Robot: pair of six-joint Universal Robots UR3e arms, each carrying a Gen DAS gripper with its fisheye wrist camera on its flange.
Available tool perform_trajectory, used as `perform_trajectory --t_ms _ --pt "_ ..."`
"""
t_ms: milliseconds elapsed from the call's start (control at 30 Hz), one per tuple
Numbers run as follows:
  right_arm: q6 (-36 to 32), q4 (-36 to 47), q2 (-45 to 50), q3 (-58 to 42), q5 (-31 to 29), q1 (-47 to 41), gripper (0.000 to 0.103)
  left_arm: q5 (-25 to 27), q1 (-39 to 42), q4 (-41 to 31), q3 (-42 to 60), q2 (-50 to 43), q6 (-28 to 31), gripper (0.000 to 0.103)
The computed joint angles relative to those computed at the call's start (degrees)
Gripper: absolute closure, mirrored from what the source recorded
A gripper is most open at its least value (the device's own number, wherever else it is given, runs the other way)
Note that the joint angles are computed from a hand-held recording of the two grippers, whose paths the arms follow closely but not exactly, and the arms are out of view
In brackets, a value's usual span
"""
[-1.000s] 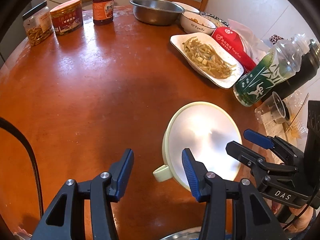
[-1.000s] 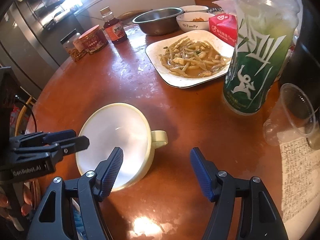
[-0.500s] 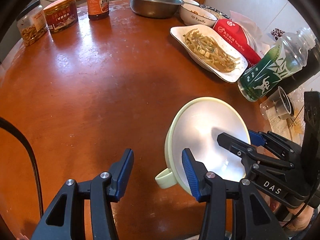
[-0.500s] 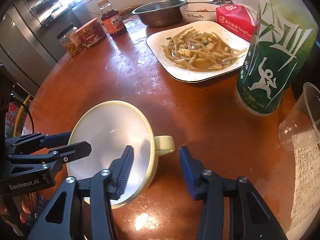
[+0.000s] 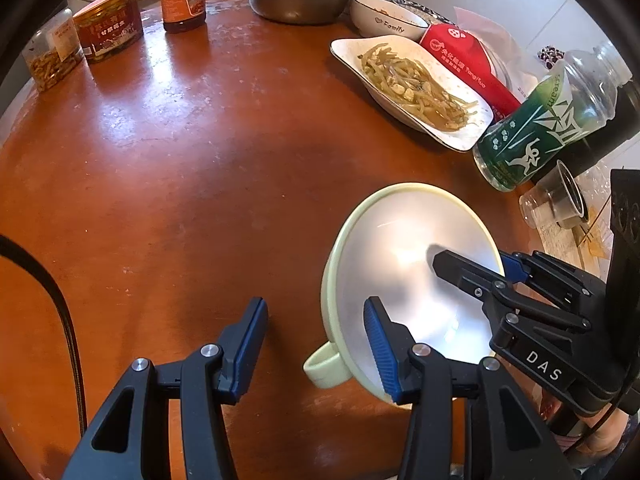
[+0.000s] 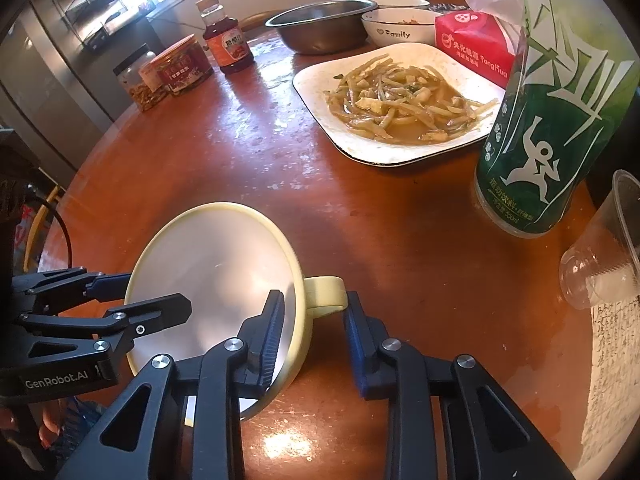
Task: Organize plates and bowls
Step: 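Grasp the cream enamel bowl rim with the right gripper and lift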
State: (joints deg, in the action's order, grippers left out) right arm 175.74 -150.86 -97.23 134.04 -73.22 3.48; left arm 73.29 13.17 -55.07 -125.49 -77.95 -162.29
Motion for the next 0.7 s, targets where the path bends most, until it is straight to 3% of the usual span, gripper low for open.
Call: perform_trajectory --t_ms 200,333,633,700 --pt "0.30 -0.48 0.31 -0.27 1.04 0.79 0.080 -0.15 -0.80 0.19 -0.36 0.06 0.67 0.056" --pt "0.66 -0.71 0.53 -0.41 1.15 1.20 0.080 0.01 -0.59 -1.30 -0.21 0.65 1.13 0.076" --pt "1.30 -1.08 0.61 0.13 1.66 0.72 0.080 0.55 -0.29 -5.27 0.40 2.49 2.28 0.077" --pt "1.51 -1.10 0.37 0.26 1.71 0.72 0.080 -0.70 0.61 -6.65 0.42 2.58 2.73 0.086"
